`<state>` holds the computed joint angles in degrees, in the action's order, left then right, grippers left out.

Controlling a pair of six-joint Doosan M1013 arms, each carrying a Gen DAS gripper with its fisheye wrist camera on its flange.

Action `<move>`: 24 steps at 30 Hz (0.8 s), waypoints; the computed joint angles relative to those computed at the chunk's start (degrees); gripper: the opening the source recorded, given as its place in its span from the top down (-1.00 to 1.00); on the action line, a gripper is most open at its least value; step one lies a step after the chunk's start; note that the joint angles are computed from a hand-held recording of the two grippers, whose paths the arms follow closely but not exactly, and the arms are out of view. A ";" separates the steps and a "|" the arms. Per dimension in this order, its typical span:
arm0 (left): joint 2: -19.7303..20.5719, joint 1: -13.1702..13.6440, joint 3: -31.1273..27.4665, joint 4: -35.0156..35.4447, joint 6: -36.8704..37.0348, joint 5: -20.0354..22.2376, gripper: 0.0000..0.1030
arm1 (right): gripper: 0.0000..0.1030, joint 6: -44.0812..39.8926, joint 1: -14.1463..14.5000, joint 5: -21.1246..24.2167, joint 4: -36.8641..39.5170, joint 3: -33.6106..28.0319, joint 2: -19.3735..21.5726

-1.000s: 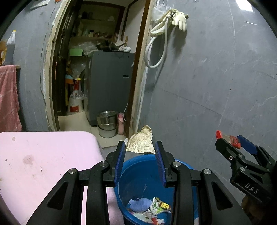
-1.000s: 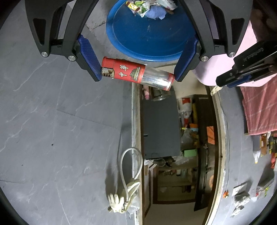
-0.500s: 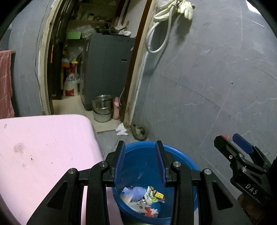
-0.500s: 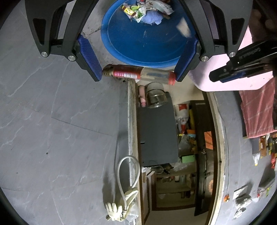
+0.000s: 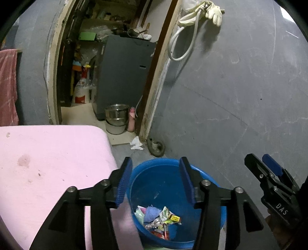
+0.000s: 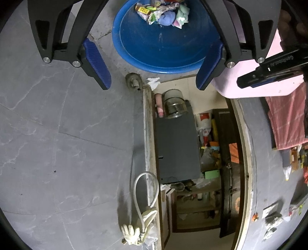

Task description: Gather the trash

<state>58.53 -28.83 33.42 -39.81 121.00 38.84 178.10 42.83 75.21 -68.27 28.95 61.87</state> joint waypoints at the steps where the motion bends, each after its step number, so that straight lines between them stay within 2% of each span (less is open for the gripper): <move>1: -0.41 0.10 0.72 -0.54 0.64 -0.79 -0.03 | -0.78 0.00 0.10 0.18 -0.32 -0.22 0.12; 3: -1.19 0.41 2.02 -1.90 1.81 -1.91 -0.20 | -0.82 -0.19 0.27 0.47 -0.96 -0.92 0.45; 6: -1.99 0.73 3.07 -2.72 2.68 -2.59 -0.36 | -1.00 -0.03 0.63 1.00 -2.42 -1.81 0.85; 11: -4.57 1.31 7.40 -5.72 7.43 -6.25 -0.54 | -1.00 -0.68 1.20 1.34 -4.46 -3.88 1.77; 14: -6.12 1.66 10.29 -7.23 9.92 -8.48 -0.88 | -1.00 -0.87 1.57 1.34 -5.65 -5.05 2.36; 16: -7.27 2.14 12.76 -12.27 14.77 -9.98 -0.89 | -1.00 -0.97 1.92 1.33 -6.54 -5.90 2.80; 24: -11.18 3.54 20.44 -23.13 23.74 -13.11 -0.96 | -1.00 3.36 3.78 2.35 -9.79 -5.71 3.17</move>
<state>47.35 -25.29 53.86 -62.94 144.74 25.73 181.46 46.61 77.56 -78.06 23.24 65.04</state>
